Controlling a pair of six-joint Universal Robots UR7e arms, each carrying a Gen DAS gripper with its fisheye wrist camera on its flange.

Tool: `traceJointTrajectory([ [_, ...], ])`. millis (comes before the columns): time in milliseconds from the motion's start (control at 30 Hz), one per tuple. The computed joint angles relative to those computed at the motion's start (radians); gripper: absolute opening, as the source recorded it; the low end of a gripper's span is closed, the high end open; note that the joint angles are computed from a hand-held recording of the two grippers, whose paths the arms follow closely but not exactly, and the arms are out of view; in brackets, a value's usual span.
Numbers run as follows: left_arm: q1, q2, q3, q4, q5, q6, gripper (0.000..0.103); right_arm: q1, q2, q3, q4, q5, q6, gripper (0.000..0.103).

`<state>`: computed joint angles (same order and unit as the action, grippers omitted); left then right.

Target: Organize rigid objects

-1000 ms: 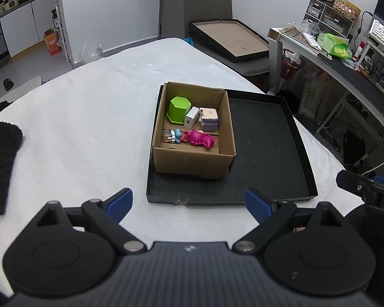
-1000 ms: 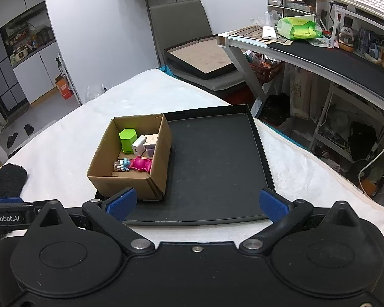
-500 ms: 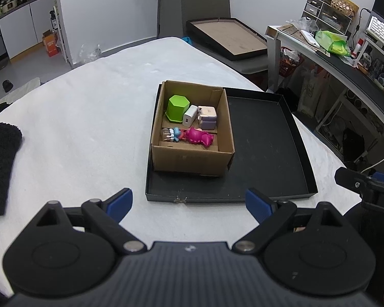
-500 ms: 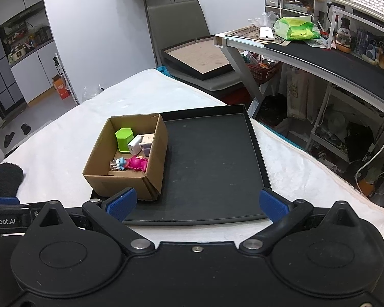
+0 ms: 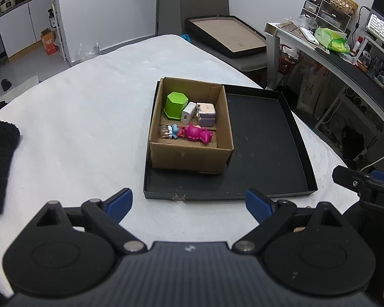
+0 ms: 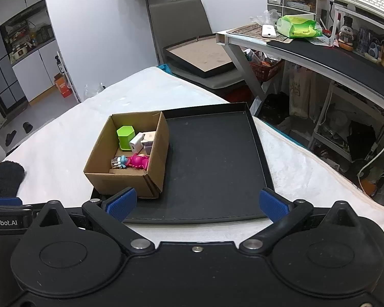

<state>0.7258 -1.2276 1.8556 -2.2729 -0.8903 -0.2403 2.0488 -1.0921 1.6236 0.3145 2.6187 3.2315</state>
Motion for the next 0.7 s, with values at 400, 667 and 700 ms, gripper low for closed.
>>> traceJointTrajectory([
  [400, 0.001, 0.002, 0.001, -0.004, -0.001, -0.002, 0.094, 0.0, 0.007, -0.001, 0.001, 0.006, 0.001, 0.103],
  [667, 0.001, 0.002, 0.003, -0.009, -0.003, 0.002, 0.094, 0.002, 0.009, -0.002, -0.001, 0.008, 0.001, 0.103],
  [700, 0.001, 0.0, 0.003, -0.008, -0.005, 0.002, 0.094, 0.001, 0.009, -0.002, -0.004, 0.007, -0.003, 0.103],
])
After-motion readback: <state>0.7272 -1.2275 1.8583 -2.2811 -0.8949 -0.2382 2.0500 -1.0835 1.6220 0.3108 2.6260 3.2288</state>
